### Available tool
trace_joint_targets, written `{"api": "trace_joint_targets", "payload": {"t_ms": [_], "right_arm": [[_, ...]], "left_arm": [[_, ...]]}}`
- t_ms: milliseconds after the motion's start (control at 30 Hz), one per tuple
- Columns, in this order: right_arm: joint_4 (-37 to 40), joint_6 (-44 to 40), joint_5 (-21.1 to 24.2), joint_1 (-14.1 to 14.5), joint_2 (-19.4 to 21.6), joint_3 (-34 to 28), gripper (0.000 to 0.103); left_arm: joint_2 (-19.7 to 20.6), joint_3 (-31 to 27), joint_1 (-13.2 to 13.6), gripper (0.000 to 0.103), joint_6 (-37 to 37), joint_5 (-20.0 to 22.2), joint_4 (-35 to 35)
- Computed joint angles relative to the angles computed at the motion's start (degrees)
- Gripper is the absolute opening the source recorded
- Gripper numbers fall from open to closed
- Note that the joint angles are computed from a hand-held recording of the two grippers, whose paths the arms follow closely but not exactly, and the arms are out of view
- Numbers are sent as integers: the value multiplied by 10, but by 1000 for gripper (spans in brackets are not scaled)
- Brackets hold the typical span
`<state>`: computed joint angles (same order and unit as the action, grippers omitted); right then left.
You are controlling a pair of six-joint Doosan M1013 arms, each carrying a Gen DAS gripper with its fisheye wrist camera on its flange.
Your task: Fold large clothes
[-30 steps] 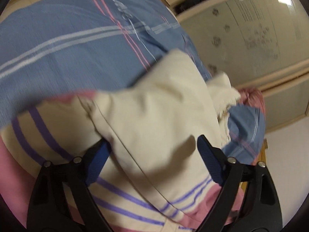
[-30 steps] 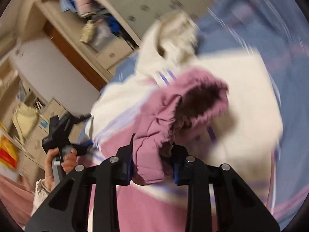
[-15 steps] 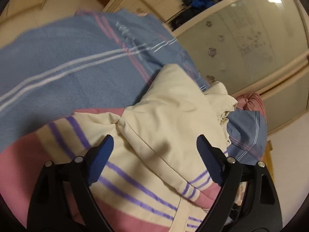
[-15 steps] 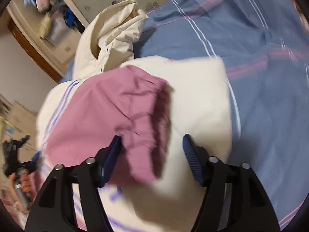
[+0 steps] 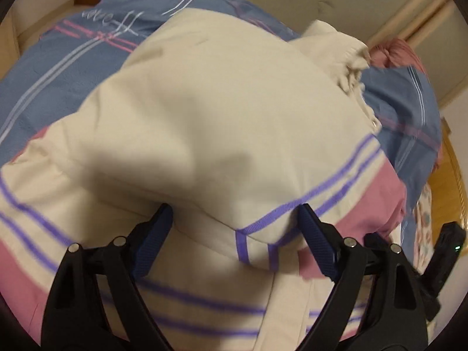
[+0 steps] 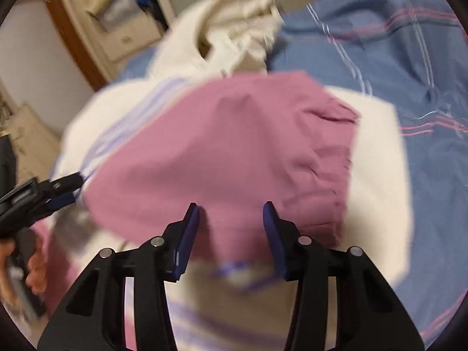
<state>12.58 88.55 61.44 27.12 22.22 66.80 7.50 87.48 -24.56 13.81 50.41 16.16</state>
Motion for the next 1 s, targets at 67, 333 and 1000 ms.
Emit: {"api": "trace_joint_targets", "payload": {"t_ms": [67,333,1000], "right_arm": [[-31,33,-13,8,23,-28,46],[-111,4,-48,22,-14,9,80],[-40,-102,-22,-1,-173,224,102]], "left_arm": [[10,-9,11,89,-6,0,15],[10,-29,-15,89,-20,74,84],[-73,68,-163,98,-21,268,127]]}}
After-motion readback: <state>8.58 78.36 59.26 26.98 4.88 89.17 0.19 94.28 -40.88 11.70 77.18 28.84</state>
